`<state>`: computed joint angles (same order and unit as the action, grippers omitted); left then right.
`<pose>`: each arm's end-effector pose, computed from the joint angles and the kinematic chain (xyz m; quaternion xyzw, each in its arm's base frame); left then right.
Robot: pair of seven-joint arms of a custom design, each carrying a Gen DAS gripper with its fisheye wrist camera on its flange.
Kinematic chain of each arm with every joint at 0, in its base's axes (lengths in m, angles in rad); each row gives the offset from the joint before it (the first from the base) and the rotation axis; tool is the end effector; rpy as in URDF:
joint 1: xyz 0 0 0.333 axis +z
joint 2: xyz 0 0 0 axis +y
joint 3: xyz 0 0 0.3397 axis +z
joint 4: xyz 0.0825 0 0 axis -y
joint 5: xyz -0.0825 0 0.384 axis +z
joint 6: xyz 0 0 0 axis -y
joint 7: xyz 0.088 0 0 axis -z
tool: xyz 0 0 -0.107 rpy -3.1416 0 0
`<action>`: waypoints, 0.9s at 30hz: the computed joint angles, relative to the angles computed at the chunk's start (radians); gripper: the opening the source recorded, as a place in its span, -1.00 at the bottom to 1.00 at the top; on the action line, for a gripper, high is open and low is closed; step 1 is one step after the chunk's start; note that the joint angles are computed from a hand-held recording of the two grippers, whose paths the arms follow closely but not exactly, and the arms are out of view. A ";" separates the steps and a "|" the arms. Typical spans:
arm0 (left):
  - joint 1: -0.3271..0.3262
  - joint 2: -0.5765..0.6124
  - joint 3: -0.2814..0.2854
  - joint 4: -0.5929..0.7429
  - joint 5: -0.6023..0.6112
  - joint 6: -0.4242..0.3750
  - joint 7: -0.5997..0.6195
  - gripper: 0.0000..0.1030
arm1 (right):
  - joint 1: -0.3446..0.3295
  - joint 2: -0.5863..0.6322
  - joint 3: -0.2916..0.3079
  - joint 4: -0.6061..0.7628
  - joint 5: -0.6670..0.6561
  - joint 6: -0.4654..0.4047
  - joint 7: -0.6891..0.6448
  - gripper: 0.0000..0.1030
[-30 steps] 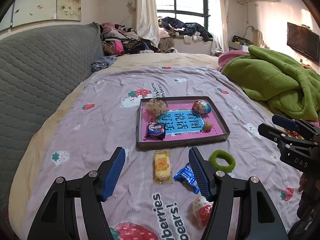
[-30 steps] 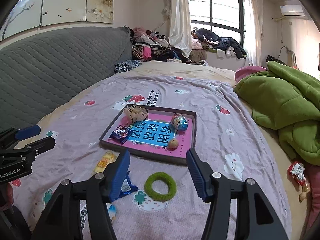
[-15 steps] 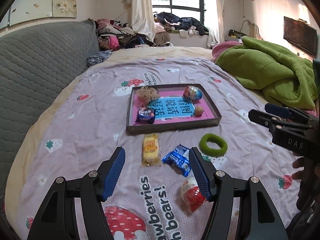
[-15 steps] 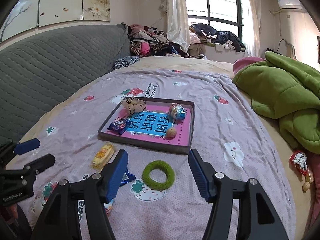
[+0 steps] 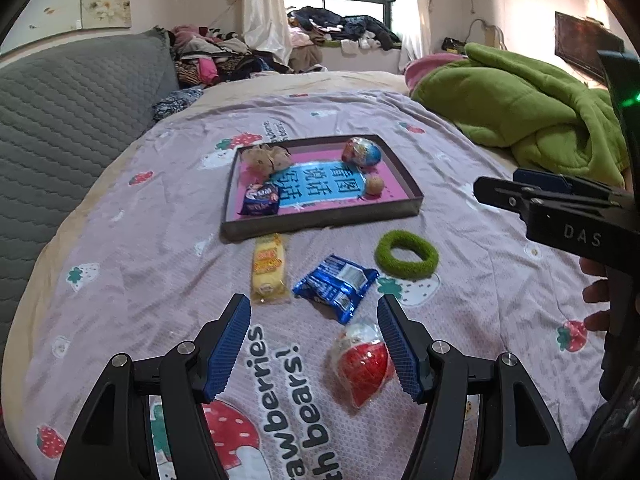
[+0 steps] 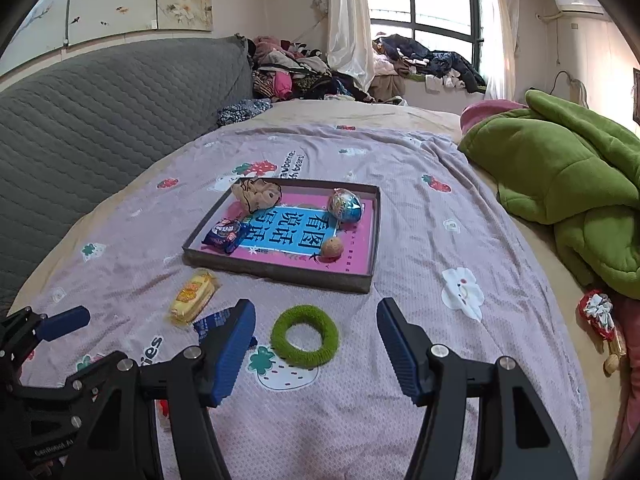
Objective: Organize objects
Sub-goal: 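Withdraw both tools from the tray back toward the remaining items, then move left tool to red wrapped toy egg while right tool moves to green scrunchie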
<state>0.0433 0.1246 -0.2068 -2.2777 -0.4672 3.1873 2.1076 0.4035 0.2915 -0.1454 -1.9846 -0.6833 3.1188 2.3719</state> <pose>0.5736 -0.0493 0.4119 -0.5805 0.7194 -0.2833 0.2553 0.6106 0.2252 0.4280 -0.6928 0.5908 -0.2522 0.3276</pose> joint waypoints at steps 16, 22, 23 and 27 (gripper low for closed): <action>0.046 0.045 -0.069 0.000 -0.061 -0.008 0.070 0.31 | -0.069 0.098 0.088 0.053 0.165 -0.086 -0.158 0.22; 0.064 0.067 -0.093 0.006 -0.080 -0.011 0.096 0.31 | -0.074 0.131 0.094 0.076 0.206 -0.107 -0.190 0.22; 0.068 0.071 -0.097 0.008 -0.083 -0.013 0.102 0.31 | -0.076 0.135 0.098 0.081 0.214 -0.112 -0.197 0.22; 0.079 0.082 -0.110 0.012 -0.095 -0.020 0.112 0.31 | -0.076 0.148 0.102 0.094 0.233 -0.122 -0.215 0.22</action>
<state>0.1225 0.2062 -0.3171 -2.2657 -0.5624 3.1671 2.2196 0.3276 0.4395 -0.0433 -1.8906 -0.4507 2.9964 2.1573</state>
